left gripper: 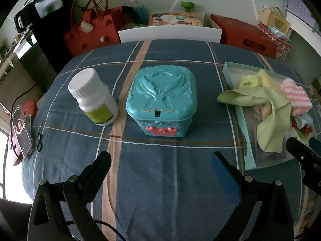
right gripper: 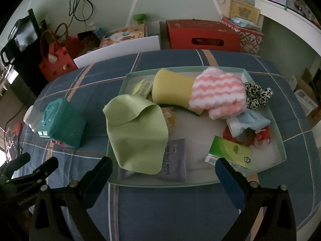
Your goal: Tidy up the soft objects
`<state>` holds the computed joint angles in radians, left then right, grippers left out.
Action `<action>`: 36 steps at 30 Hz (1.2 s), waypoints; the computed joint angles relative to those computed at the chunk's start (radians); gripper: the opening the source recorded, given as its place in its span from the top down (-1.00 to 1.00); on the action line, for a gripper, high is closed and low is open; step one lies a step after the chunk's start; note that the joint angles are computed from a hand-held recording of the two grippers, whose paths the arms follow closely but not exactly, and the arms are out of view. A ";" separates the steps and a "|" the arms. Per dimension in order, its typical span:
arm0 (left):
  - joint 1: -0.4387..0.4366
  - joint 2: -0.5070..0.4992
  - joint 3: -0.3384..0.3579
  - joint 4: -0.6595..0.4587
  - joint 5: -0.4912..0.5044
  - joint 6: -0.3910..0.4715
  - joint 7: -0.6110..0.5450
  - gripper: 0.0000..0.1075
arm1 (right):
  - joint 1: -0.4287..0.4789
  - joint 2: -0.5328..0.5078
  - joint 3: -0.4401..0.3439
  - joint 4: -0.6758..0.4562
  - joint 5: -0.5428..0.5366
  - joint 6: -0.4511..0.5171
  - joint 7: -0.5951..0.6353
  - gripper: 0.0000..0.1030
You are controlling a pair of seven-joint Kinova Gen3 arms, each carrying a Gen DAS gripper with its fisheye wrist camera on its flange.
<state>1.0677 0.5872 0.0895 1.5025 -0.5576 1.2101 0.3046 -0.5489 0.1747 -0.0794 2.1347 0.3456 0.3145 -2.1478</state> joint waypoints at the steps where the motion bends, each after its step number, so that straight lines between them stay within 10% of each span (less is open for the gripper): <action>1: -0.003 0.001 0.001 -0.001 0.002 0.001 -0.004 -0.85 | 0.004 0.000 -0.001 0.000 -0.003 -0.001 0.003 -1.00; 36: -0.006 -0.005 0.001 0.007 0.006 -0.009 0.001 -0.85 | -0.008 0.025 0.012 -0.010 0.018 0.021 -0.006 -1.00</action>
<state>1.0619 0.5821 0.0901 1.5098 -0.5512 1.2008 0.3052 -0.5567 0.1996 -0.0671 2.1243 0.3637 0.3353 -2.1535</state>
